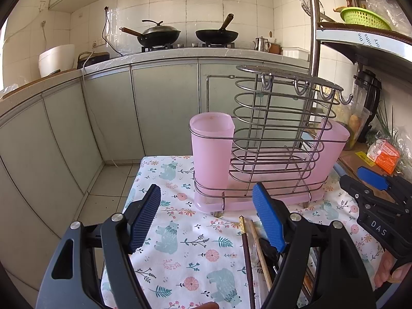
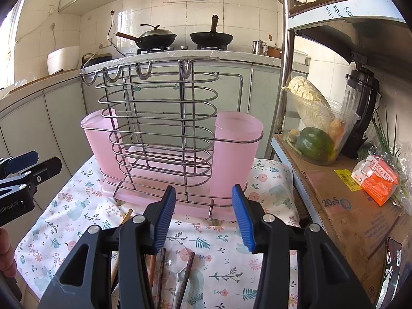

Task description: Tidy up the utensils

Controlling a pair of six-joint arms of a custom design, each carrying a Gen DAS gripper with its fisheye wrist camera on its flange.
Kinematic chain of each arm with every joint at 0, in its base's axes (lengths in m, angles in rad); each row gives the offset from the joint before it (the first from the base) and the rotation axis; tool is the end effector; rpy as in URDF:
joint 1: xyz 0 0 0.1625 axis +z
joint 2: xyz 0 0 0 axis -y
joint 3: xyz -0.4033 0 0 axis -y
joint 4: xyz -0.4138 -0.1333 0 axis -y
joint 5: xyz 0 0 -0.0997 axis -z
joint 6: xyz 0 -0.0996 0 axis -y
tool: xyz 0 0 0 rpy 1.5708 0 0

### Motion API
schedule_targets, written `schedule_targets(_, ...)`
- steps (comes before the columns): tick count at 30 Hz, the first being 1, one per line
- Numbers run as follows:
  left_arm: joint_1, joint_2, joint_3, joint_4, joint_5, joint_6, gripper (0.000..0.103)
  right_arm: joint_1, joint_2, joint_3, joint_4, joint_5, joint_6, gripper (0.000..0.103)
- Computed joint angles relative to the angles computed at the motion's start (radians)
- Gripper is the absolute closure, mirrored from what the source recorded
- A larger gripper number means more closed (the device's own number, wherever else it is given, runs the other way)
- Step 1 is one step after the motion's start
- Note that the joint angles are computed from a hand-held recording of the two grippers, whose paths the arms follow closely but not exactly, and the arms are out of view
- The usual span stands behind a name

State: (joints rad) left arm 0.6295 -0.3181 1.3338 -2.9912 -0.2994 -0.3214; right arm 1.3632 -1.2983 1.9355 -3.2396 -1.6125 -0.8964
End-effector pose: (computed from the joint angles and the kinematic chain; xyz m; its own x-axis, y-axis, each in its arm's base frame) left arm -0.4348 -0.5994 -0.0508 -0.6880 -0.1549 -0.7090 0.5541 0.5188 -0.6510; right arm 0.0073 -0.5919 0.3392 -0.6885 -0.2420 0.6836 -0.6918 0.5019 -0.5191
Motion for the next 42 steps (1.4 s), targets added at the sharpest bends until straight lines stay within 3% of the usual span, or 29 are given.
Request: schedule_targets(42,-0.006,-0.006,0.015,-0.002,0.004,-0.019,0.029,0.002,-0.012,0.01,0.008,0.003,0.005,0.058)
